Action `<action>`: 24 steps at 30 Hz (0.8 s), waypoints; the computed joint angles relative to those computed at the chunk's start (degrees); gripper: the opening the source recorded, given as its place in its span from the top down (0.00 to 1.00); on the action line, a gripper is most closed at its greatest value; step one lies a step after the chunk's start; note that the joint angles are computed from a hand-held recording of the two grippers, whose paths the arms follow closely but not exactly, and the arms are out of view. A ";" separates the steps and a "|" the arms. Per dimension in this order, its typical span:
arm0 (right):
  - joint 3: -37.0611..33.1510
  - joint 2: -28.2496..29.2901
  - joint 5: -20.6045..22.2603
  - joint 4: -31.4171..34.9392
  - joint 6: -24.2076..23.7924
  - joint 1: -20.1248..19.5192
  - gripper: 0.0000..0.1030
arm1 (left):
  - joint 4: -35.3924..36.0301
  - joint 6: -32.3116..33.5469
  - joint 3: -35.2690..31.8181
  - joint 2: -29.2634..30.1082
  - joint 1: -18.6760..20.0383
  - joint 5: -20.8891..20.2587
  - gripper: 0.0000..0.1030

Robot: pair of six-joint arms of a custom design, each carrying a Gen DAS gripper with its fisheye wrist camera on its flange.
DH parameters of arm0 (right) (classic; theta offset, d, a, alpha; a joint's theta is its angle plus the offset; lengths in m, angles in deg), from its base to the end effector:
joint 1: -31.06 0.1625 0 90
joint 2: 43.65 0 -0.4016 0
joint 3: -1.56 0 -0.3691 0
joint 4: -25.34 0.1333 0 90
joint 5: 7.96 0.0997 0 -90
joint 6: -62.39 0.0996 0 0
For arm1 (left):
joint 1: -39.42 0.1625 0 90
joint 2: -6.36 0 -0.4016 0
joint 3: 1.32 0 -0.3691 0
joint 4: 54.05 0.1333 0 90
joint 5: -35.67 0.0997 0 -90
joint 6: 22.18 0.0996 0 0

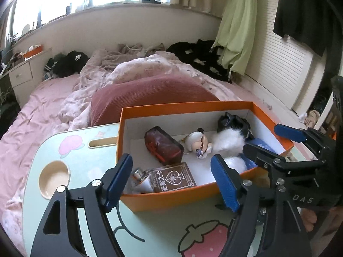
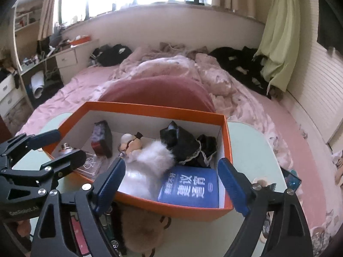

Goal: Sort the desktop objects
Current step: 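Lower the blue tin and metal cup into the box and open both tools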

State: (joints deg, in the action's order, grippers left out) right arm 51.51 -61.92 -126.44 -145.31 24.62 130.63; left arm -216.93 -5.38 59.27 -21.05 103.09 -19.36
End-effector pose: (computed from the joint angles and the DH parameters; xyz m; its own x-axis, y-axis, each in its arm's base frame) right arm 0.2221 -0.8012 0.1123 -0.6656 -0.2316 0.7095 -0.6538 0.6394 -0.4046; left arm -0.1817 -0.7963 0.1463 -0.7599 0.2331 -0.6068 0.5859 0.6499 -0.4840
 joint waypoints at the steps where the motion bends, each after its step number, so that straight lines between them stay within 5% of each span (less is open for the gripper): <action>1: -0.26 0.05 0.63 0.19 -0.34 -0.26 0.15 | -0.15 -0.04 0.13 -0.06 0.06 -0.06 0.26; 8: 3.55 -2.00 4.85 -2.77 -1.14 -1.35 0.15 | 0.58 -1.91 1.98 -1.68 -0.32 -0.25 0.26; 15: 21.16 -12.65 12.80 -11.08 -1.07 -1.23 0.00 | -2.53 -2.02 14.00 -9.53 -2.30 -0.85 0.21; 24: 35.90 -14.71 4.66 -20.79 -10.27 -0.77 0.00 | 1.51 -6.29 24.38 -13.41 -2.43 1.05 0.21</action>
State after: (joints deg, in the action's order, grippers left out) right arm 87.41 -76.63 -121.78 -166.10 14.35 129.86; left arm -215.42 -11.67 83.65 -34.47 100.66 -18.31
